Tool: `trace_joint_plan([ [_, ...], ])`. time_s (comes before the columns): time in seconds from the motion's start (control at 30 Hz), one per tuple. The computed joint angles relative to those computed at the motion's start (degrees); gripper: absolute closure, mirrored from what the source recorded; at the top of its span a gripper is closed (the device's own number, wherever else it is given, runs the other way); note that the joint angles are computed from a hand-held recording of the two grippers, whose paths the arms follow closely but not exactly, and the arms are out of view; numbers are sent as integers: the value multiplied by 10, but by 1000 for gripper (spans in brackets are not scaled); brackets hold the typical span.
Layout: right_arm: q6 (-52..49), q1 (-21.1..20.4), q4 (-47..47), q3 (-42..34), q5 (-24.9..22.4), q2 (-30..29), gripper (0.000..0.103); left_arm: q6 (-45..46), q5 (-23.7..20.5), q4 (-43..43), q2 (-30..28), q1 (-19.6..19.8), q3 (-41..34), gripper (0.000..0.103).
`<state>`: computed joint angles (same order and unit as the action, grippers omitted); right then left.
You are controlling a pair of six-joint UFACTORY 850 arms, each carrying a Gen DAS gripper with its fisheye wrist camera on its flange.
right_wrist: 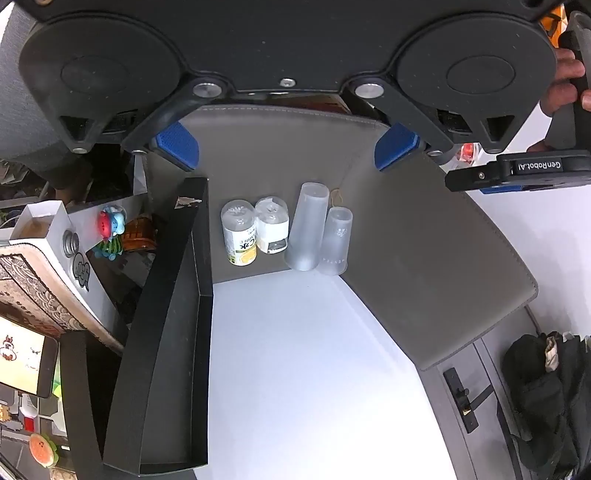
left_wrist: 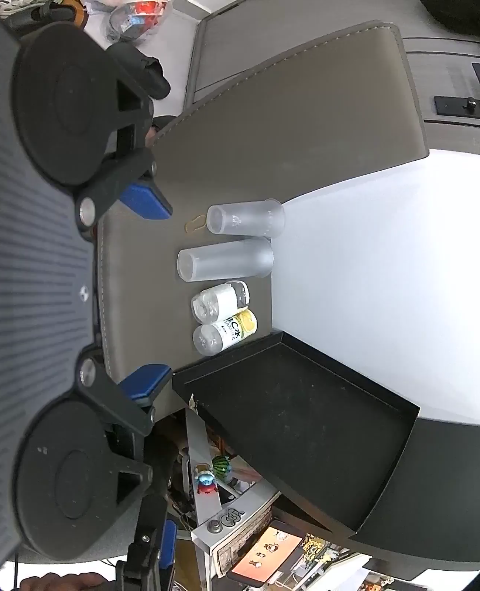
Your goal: Flip cup upright
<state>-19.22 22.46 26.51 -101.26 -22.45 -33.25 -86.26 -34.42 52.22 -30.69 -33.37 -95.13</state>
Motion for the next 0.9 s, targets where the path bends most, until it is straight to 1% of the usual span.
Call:
trace_joint_plan([
  [0.27, -5, -1, 1, 8, 3, 3, 0, 2, 5, -1, 5, 0, 8, 19],
  [0.43, -8, 1, 2, 5, 0, 2, 0, 16, 7, -22, 4, 2, 7, 19],
  [0.73, -9, -1, 3, 5, -1, 1, 0, 7, 9, -19, 6, 1, 14, 19],
  [0.9, -10, 0, 0, 11, 7, 4, 0, 5, 13, -23, 6, 1, 16, 19],
])
